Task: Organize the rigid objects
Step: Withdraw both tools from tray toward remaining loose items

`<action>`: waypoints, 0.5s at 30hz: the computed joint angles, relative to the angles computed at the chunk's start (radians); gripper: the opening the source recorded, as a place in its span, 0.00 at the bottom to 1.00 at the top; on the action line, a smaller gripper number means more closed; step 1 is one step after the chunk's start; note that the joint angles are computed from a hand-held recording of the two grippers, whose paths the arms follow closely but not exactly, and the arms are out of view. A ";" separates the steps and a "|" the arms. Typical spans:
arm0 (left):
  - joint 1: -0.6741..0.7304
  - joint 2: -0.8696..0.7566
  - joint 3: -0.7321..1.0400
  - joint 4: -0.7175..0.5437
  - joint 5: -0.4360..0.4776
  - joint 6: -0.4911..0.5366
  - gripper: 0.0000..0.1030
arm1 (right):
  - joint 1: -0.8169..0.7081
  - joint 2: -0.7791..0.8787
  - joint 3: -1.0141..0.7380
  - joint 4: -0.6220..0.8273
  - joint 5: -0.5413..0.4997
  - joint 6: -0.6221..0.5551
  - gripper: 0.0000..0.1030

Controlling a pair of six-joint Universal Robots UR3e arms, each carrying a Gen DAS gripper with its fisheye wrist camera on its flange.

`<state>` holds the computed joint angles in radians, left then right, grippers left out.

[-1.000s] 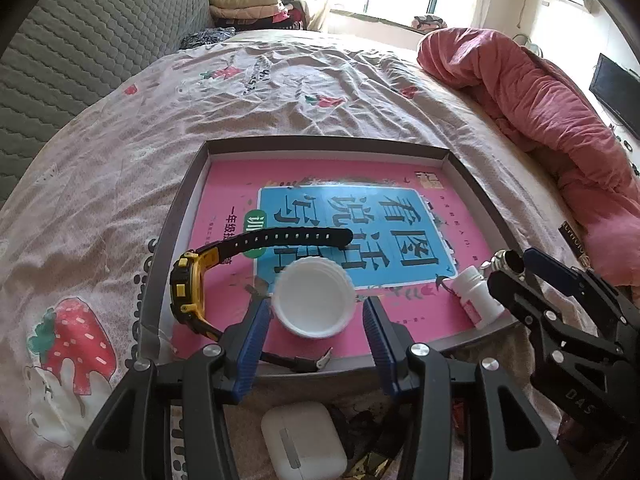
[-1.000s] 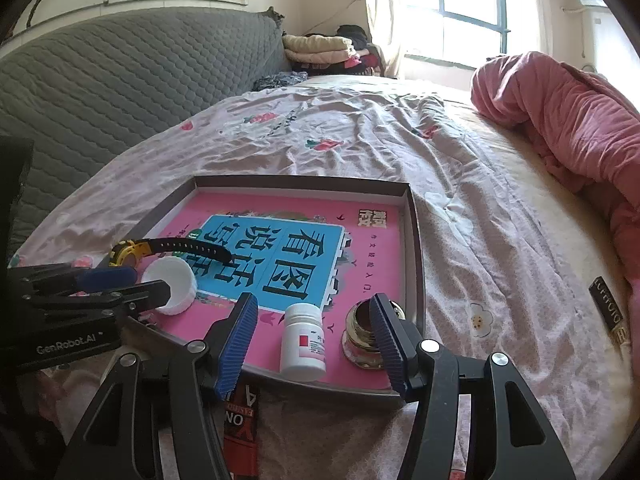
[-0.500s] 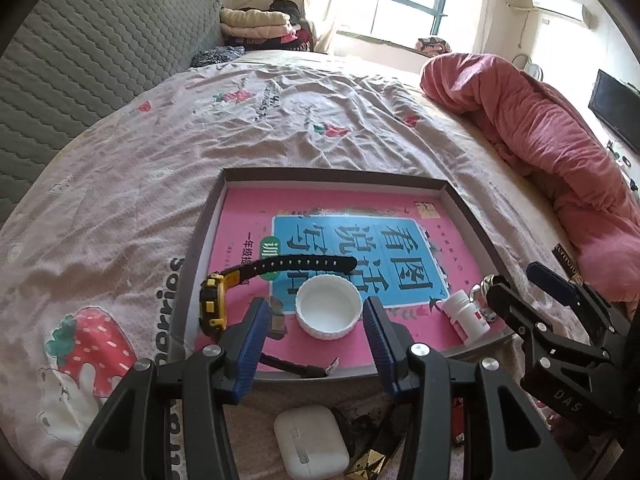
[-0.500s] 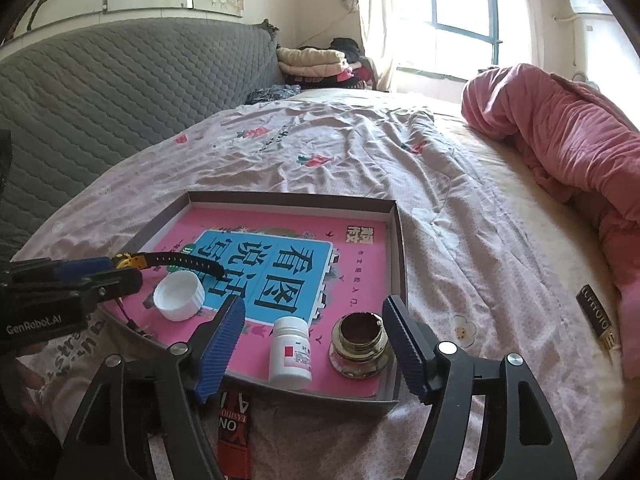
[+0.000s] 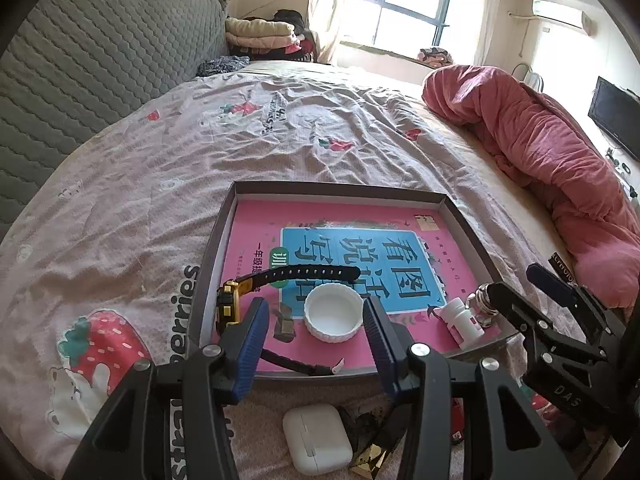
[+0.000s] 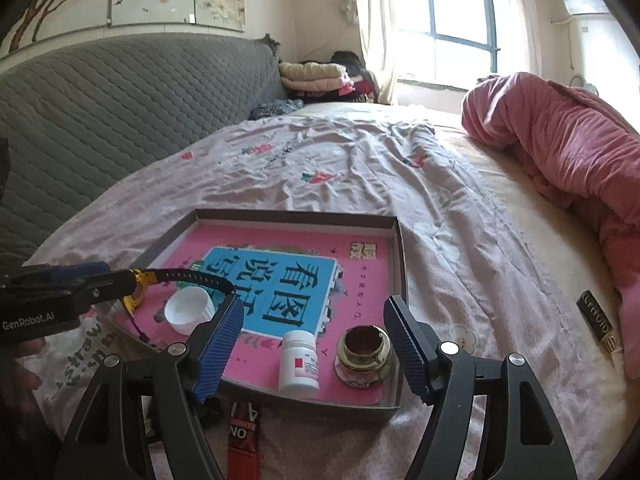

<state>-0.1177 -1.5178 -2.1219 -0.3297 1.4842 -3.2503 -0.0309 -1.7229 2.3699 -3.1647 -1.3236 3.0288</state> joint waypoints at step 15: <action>0.003 0.093 -0.032 -0.048 -0.013 0.020 0.48 | 0.062 -0.067 0.050 -0.015 -0.062 0.007 0.72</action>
<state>-0.1151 -1.4244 -2.1536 -0.3779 1.4710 -3.2307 0.0313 -1.7899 2.4195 -3.1802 -1.3857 3.0358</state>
